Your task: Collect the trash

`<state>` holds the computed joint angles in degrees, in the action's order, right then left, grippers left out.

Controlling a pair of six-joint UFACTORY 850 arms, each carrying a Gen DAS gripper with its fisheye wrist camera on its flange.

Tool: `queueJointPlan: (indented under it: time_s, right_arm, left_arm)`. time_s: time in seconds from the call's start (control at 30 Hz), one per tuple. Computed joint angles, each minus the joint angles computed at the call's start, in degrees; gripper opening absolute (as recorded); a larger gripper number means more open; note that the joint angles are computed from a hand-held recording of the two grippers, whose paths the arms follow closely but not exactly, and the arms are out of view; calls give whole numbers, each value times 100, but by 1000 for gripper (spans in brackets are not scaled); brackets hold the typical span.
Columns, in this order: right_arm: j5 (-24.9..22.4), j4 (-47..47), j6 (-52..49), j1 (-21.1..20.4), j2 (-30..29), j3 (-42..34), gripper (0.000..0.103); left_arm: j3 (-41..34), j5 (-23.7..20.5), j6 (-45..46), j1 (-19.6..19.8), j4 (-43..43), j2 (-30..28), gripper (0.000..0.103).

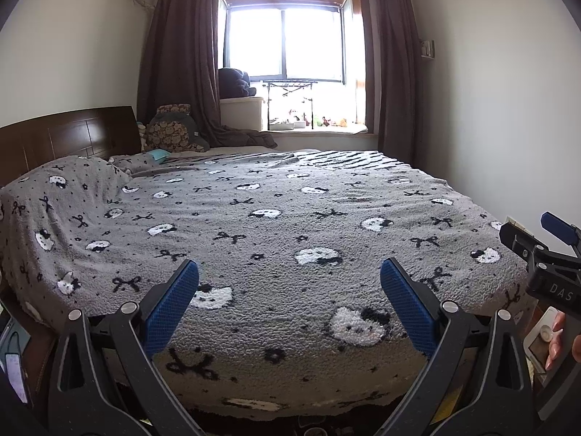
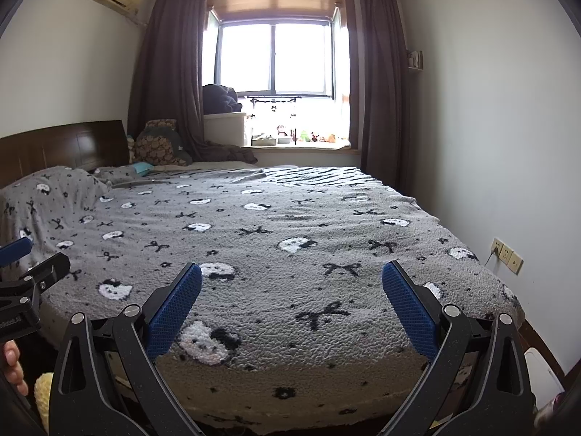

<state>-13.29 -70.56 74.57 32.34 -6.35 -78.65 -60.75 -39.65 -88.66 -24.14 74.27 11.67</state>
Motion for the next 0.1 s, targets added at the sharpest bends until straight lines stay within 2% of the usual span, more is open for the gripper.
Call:
queueJointPlan:
  time_s: [0.1]
  right_arm:
    - [5, 87, -91, -3, -6, -7, 100]
  left_arm:
    - [1, 27, 17, 21, -52, 6, 95]
